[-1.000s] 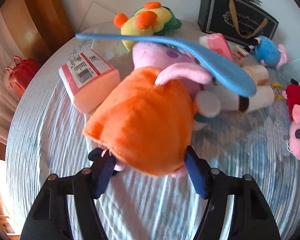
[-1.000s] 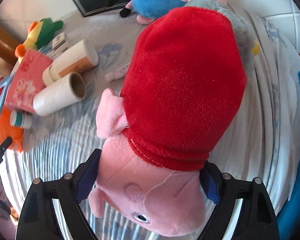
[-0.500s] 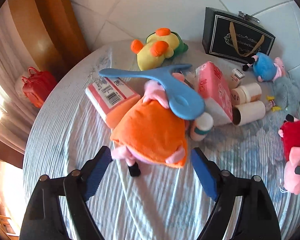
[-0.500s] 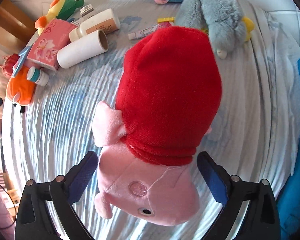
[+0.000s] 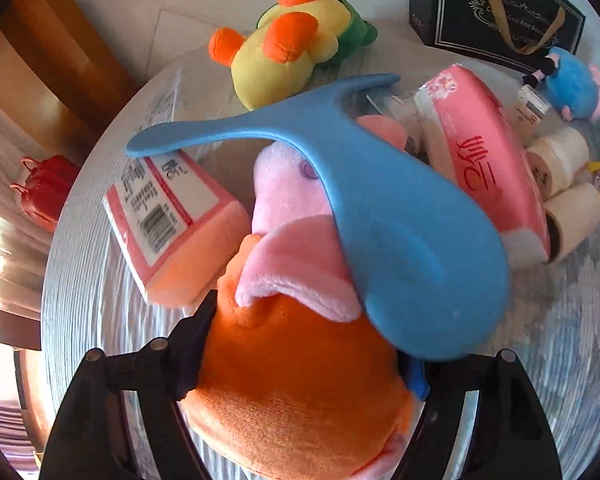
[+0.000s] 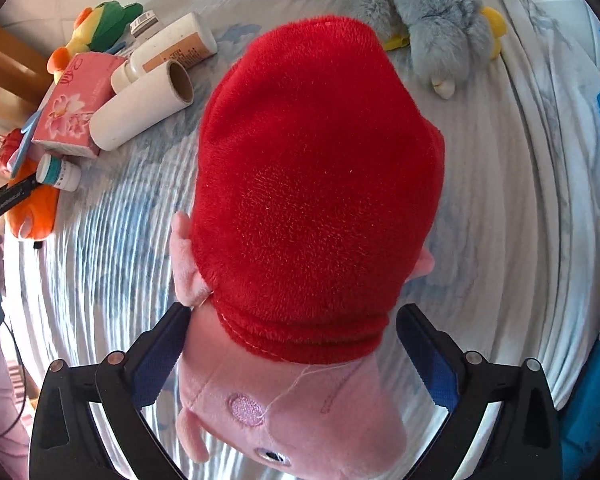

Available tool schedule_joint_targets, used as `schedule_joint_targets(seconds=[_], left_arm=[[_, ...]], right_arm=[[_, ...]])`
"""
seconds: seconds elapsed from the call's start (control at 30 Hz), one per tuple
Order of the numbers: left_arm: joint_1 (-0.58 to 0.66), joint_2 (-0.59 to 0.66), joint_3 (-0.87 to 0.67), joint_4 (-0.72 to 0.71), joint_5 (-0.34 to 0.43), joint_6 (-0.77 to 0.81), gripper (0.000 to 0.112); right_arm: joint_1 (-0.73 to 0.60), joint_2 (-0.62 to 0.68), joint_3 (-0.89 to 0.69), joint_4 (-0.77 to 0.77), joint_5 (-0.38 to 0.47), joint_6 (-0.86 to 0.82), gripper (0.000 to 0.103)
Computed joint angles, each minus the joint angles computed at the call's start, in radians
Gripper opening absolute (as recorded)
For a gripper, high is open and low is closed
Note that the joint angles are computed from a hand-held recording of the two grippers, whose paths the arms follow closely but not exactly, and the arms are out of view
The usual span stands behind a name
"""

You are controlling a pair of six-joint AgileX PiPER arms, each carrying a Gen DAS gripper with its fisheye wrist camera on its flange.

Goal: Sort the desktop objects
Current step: 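Grasp the orange-shirted Peppa doll with the left tool while the right tool grasps the red-dressed Peppa doll, then carry both Peppa dolls into the blue crate and release them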

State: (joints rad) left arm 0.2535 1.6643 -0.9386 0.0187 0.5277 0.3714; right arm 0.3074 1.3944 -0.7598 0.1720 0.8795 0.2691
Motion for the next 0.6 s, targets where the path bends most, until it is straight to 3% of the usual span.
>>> schedule_joint_targets(seconds=[0.1, 0.23, 0.3, 0.43, 0.5, 0.6], left_arm=[[0.085, -0.11, 0.102, -0.146, 0.079, 0.184, 0.076], [0.252, -0.27, 0.233, -0.29, 0.243, 0.44, 0.076], [0.299, -0.325, 0.286, -0.309, 0.287, 0.501, 0.077], [0.244, -0.423, 0.369, -0.231, 0.237, 0.425, 0.08], [0.203, -0.424, 0.359, -0.2, 0.236, 0.364, 0.08], [0.149, -0.399, 0.352, -0.134, 0.214, 0.294, 0.083]], right_arm=[[0.009, 0.001, 0.015, 0.056, 0.0, -0.053, 0.084], [0.076, -0.051, 0.011, 0.048, 0.067, -0.044, 0.082], [0.099, -0.084, 0.019, 0.07, 0.109, -0.062, 0.082], [0.18, -0.1, 0.017, 0.011, 0.158, 0.019, 0.091], [0.178, -0.12, 0.01, 0.016, 0.169, 0.035, 0.101], [0.191, -0.143, -0.02, -0.005, 0.197, 0.065, 0.103]])
